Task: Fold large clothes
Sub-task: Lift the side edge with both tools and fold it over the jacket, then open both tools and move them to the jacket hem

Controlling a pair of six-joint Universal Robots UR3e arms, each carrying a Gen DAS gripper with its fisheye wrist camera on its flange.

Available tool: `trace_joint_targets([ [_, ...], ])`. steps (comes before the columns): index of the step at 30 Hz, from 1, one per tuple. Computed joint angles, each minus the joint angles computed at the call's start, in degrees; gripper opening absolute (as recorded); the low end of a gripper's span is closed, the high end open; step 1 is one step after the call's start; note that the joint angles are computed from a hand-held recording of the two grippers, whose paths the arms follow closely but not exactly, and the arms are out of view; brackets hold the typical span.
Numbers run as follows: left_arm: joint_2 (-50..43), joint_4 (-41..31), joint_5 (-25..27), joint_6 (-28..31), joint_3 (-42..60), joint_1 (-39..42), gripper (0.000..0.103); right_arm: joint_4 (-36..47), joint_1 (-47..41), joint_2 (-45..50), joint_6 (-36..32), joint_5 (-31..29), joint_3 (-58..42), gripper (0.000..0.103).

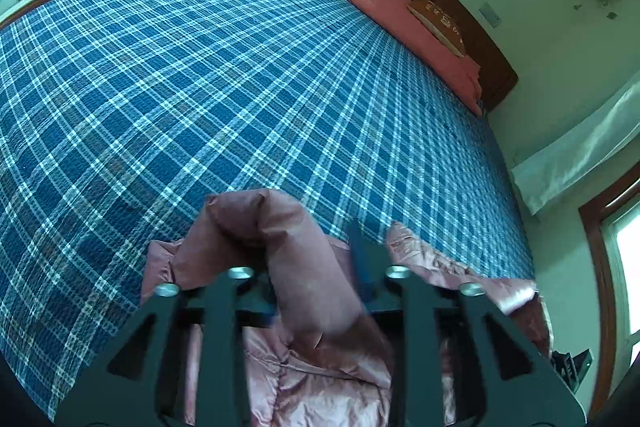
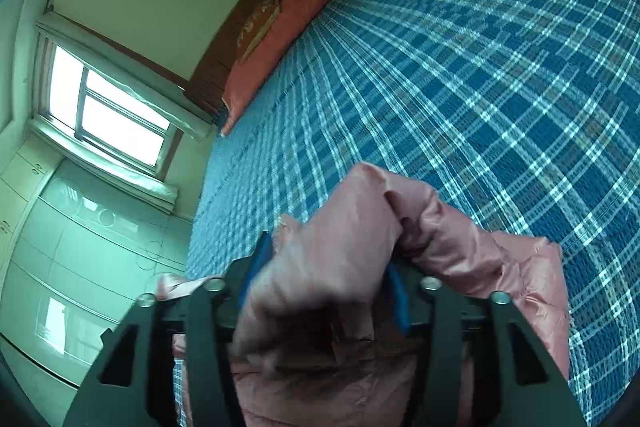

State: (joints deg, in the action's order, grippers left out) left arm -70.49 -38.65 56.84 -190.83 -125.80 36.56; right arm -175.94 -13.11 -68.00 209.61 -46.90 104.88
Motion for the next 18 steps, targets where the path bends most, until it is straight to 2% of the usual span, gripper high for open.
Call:
trace_joint_targets([
  [1,1.9,-1.04,-2.38,0.37,-0.59,1.59,0.072,-0.67,-0.56,-1.69,-0.48,0.35,1.66,0.063],
  [3,6.62,-1.72,-4.93,0.14,-1.99,4.17,0.075,-1.41,-0.92,-4.4,-1.09,0.24,3.96,0.064],
  [5,11.5,-6.46,-7.43,2.35,-1.93,6.64,0.076,-1.81,-0.53,-7.65,-2.31,-1.69,6.39,0.064],
  [8,18.14,-11.11,-7.36,6.63,-3.61,7.54,0.076,-1.9,0.78,-10.32,-4.27,-3.15,7.98,0.064],
  [10,19.45,-10.31,-4.07,9.19,-5.07,4.5,0.075,-0.26,3.81,-10.53,-6.5,-6.79,6.7,0.064],
  [12,17.98,-6.61,1.1,9.79,-6.36,-0.67,0.075,3.39,7.76,-8.48,-9.35,-11.34,2.92,0.064],
  [14,13.13,0.3,7.63,8.08,-7.12,-7.53,0.075,6.72,12.09,-5.13,-11.81,-16.85,-1.9,0.064],
  [18,2.66,11.38,15.26,4.42,-6.9,-15.57,0.076,12.24,18.55,3.6,-16.04,-24.24,-13.36,0.064],
])
